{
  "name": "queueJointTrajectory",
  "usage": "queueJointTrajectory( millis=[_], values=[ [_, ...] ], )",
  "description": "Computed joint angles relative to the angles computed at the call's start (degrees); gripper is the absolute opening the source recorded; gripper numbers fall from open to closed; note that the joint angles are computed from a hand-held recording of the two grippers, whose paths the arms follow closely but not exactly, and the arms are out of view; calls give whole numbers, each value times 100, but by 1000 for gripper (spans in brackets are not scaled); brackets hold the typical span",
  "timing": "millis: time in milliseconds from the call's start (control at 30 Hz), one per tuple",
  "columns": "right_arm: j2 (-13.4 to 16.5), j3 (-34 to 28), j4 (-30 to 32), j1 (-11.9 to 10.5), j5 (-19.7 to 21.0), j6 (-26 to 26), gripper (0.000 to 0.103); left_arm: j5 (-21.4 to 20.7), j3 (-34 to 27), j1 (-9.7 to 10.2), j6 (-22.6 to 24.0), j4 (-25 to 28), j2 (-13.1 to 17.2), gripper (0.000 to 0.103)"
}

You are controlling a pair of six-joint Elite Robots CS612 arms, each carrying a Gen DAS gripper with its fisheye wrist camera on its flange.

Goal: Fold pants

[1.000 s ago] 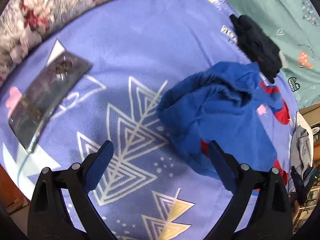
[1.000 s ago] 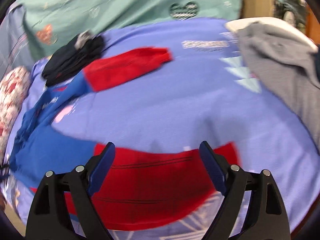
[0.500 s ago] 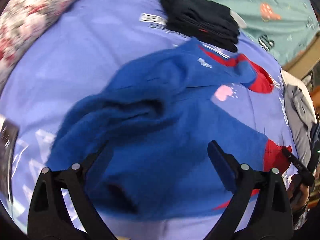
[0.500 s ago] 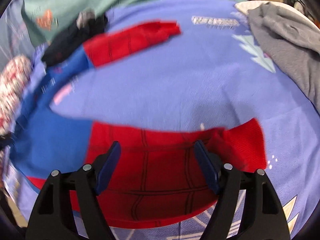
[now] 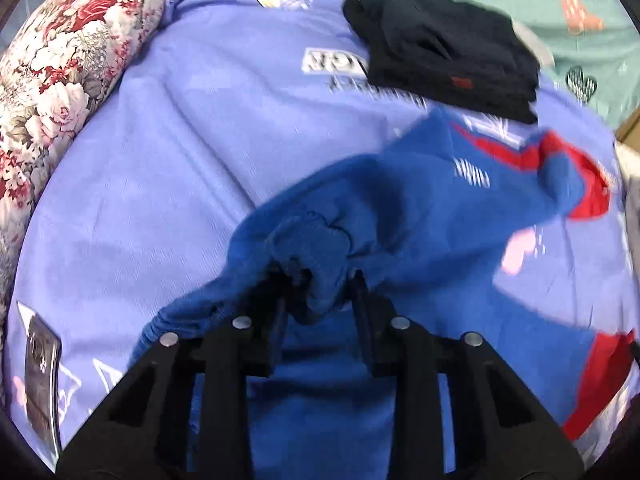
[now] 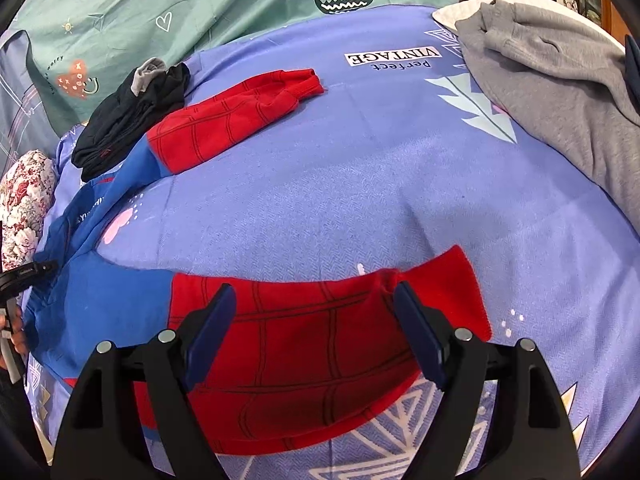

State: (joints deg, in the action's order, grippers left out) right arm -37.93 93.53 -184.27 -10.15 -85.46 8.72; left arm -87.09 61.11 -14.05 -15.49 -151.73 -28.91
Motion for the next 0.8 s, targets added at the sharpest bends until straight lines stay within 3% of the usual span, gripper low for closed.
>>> queueJointTrajectory(
  millis=[67,133,267,300,400,467,500,567,600,667,700,800],
  values=[
    [10,-46,44,10,22,-23,81,251,-183,66,-200,64,60,27],
    [11,-110,116,11,79,-51,81,249,-377,165,-484,117,141,27],
    [13,-306,127,-50,285,76,82,-662,-1012,488,-1326,531,464,29],
    [46,-442,167,-88,423,156,88,-945,-1150,560,-1571,632,551,30],
    [295,-1108,519,-160,631,261,94,-1596,-1273,719,-2195,427,706,33],
    [596,-1808,1095,-166,592,277,94,-1800,-1171,748,-2253,356,655,41],
    [755,-2156,1393,-162,553,306,94,-1846,-1090,749,-2232,304,610,53],
    [1024,-2726,1836,-155,581,335,91,-1569,-766,689,-2041,137,401,81],
    [1203,-3094,2088,-145,655,303,87,-1165,-561,618,-1910,157,246,89],
    [1477,-3665,2568,-122,746,290,85,-588,-170,526,-1683,-110,2,94],
    [1640,-3989,2828,-97,698,383,78,-411,15,503,-1542,-302,-99,94],
    [1902,-4477,3108,-52,637,641,45,86,408,415,-1247,-638,-307,96]
  ],
)
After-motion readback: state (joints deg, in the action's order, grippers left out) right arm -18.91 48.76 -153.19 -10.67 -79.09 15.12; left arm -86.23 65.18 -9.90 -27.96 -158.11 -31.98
